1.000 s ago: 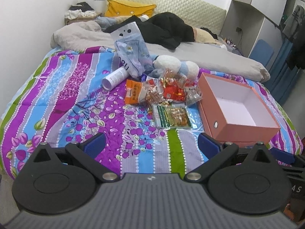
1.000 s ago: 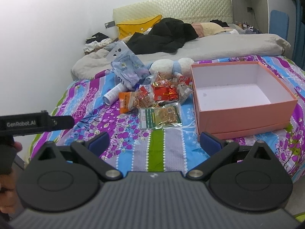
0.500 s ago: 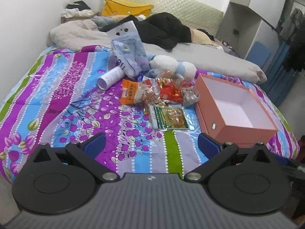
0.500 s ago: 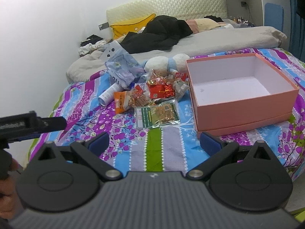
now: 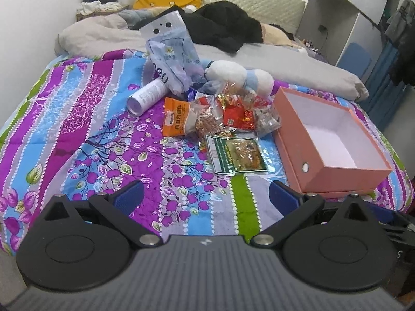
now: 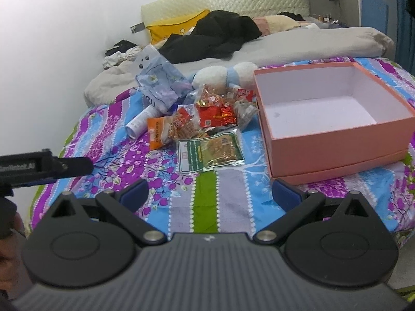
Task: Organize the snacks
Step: 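Grasp the orange bag with the left tool while the right grasps the green-labelled bag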
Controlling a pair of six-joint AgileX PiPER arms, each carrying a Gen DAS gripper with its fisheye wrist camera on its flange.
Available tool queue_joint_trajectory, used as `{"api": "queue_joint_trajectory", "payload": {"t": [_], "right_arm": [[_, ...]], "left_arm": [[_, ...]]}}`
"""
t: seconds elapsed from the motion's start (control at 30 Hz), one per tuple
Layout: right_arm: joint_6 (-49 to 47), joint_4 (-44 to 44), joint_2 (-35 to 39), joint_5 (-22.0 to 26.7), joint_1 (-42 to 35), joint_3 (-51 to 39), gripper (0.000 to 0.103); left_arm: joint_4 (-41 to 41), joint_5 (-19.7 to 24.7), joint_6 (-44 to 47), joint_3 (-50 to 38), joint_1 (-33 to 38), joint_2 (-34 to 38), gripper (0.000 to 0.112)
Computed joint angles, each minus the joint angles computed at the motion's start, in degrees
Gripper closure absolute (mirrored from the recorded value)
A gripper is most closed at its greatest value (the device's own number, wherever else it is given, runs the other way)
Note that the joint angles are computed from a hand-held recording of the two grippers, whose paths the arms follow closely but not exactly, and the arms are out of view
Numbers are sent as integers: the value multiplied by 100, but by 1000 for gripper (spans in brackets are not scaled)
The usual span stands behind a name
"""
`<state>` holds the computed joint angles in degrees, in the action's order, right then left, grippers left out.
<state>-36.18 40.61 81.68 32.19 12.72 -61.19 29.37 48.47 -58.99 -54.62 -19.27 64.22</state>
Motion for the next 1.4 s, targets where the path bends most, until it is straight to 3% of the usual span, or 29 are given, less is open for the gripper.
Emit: {"api": "queue_joint_trajectory", "payload": {"t": [0.17, 0.3, 0.5, 0.73, 0.93, 1.17, 1.33, 1.4], "right_arm": [[-84, -37, 455, -141, 245, -372, 0], [-175, -112, 958, -128, 432, -810, 0], [115, -538, 1933, -51, 680, -1713, 0], [736, -1288, 3306, 106, 904, -3198, 0], [1137, -1656, 4608, 658, 940, -4838, 0], [1824, -2324, 5790, 1213, 957, -6456, 0], [1772, -2387, 6517, 1743, 941, -7467, 0], [1679, -2390, 6605, 1653, 938, -7514, 0]], "left_arm": [[-653, -699, 827, 1, 849, 464, 9], [-1709, -1342, 2030, -28, 1655, 966, 9], [-2998, -2027, 3562, -442, 2547, 2129, 9], [-4021, -2146, 4861, -1615, 3145, 3750, 9], [-4473, -1972, 5630, -2894, 3325, 5009, 9], [-4378, -1786, 5717, -4174, 3372, 6076, 9], [-4198, -1882, 5743, -4749, 3433, 6600, 9], [-4520, -1672, 6052, -5109, 3521, 6873, 9]]}}
